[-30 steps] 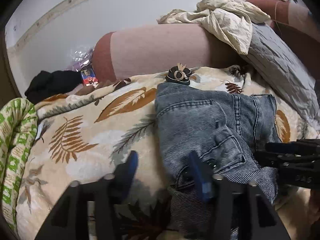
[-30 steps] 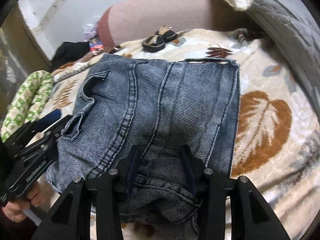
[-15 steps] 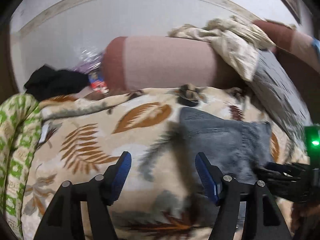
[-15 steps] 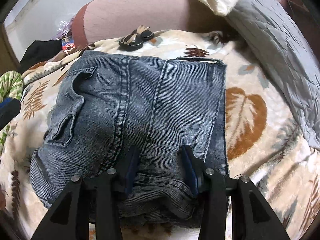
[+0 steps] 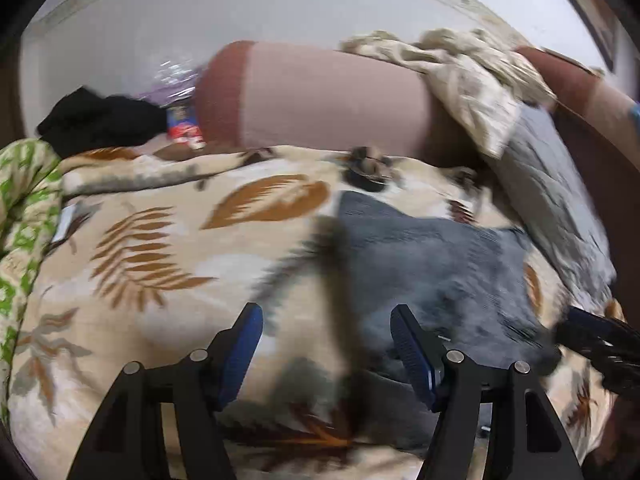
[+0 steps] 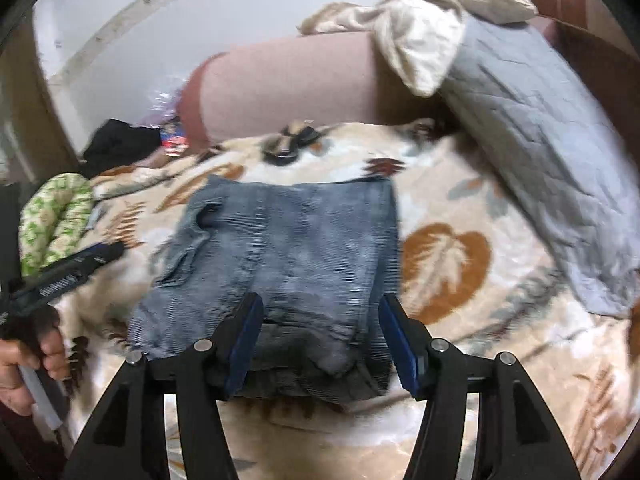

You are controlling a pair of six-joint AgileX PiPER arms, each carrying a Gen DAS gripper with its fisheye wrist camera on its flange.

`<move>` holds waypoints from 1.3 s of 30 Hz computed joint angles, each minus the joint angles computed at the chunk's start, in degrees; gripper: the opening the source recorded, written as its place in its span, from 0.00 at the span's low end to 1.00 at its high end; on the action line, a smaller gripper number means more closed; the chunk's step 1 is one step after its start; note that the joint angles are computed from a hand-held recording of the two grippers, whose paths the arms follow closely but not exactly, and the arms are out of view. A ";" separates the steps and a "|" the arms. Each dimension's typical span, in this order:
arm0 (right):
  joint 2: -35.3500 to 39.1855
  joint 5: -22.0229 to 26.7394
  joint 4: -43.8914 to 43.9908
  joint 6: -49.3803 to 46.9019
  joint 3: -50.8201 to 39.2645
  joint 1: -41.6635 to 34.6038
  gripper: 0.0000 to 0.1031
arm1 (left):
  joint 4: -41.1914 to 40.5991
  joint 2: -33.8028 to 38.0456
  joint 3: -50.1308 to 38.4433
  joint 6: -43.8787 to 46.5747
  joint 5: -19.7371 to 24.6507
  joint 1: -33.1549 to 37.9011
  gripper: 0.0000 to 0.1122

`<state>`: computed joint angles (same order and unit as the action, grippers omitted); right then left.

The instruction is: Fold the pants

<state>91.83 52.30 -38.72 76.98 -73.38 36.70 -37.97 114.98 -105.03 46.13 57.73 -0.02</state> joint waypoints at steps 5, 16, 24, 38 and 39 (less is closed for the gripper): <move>3.19 -5.02 -0.06 -1.48 2.50 -0.56 0.60 | 2.64 -6.59 12.83 8.17 -8.08 -5.27 0.62; 4.65 -8.23 7.00 -8.42 3.76 -3.77 0.72 | 6.14 -4.43 15.58 8.13 -12.84 -7.13 0.66; -1.93 -10.86 2.33 -7.28 2.80 -8.19 0.72 | -2.50 -1.01 2.96 5.30 -6.77 -2.78 0.69; 17.16 -13.07 14.62 -24.75 -16.37 -18.87 0.33 | 21.60 16.95 -22.26 -14.80 -4.91 -14.22 0.67; 18.51 -12.62 17.02 -26.08 -17.03 -20.06 0.33 | 22.71 19.10 -25.73 -16.79 -2.58 -14.53 0.69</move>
